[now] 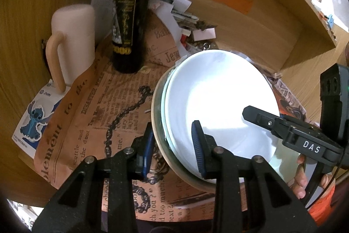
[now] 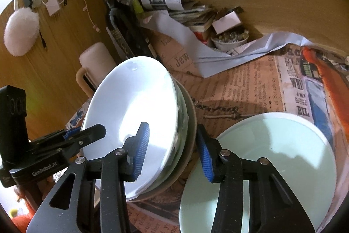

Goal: Organize plates and bowls
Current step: 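Lift the nested bowls with both grippers and lower them onto the mint-green plate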

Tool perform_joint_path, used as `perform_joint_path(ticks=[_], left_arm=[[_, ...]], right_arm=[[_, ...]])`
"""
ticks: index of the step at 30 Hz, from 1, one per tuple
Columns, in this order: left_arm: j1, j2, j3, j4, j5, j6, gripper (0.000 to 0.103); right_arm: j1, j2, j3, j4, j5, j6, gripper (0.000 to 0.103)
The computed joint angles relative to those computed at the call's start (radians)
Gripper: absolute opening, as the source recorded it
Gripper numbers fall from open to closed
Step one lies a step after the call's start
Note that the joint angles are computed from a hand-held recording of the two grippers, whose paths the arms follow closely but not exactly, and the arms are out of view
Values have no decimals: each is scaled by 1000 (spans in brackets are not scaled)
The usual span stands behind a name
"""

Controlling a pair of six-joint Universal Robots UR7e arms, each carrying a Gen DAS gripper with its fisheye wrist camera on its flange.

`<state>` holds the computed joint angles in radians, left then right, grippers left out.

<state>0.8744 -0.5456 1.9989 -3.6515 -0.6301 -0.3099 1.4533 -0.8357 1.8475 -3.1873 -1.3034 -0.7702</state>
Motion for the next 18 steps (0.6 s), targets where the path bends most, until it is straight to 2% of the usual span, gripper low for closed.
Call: perform_joint_path(ticks=[18], left_arm=[[-27,41,-90,12,-43,68,33]], right_arm=[[-51,-68,51,-68,55,14,39]])
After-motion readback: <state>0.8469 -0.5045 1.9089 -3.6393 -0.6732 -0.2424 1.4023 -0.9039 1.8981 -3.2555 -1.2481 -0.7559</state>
